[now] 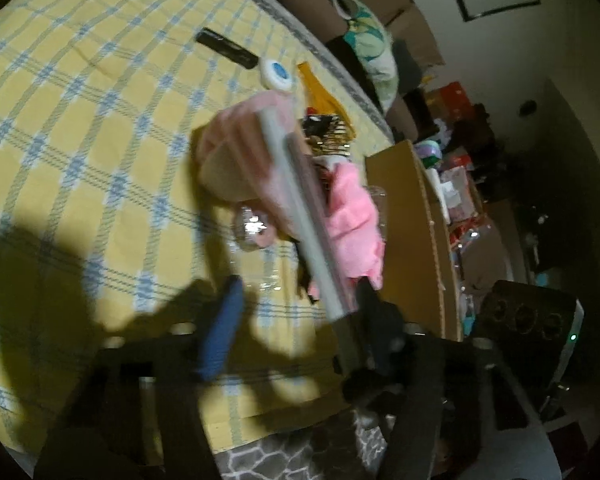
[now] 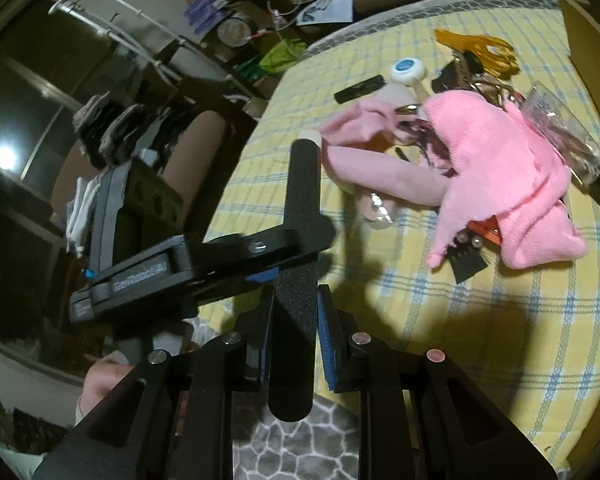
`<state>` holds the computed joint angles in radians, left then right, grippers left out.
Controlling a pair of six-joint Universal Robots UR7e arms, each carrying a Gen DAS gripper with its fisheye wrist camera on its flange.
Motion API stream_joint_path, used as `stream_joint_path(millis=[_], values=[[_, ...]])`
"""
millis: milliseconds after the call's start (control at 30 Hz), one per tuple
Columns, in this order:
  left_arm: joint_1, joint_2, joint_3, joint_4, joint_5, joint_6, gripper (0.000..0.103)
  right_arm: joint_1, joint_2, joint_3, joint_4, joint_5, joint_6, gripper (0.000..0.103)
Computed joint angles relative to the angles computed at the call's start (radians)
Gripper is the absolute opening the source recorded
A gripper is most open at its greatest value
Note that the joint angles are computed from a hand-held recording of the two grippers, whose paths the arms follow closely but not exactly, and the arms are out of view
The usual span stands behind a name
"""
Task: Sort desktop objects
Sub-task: 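Grasp the pink cloth from the pile with the right gripper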
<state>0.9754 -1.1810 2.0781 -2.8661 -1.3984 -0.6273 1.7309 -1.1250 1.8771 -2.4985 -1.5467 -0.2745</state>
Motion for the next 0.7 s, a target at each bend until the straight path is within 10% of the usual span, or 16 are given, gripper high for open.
stream_joint_path(millis=[133,700], values=[[-0.013,0.004,-0.003,-0.011,0.007,0.015,0.017,0.012,-0.002,0.007,0.005,-0.020,-0.033,0.019],[-0.010,-0.116,0.044,-0.119,0.059,0.023,0.011,0.046,-0.017,-0.036,-0.157,-0.186,-0.090,0.048]])
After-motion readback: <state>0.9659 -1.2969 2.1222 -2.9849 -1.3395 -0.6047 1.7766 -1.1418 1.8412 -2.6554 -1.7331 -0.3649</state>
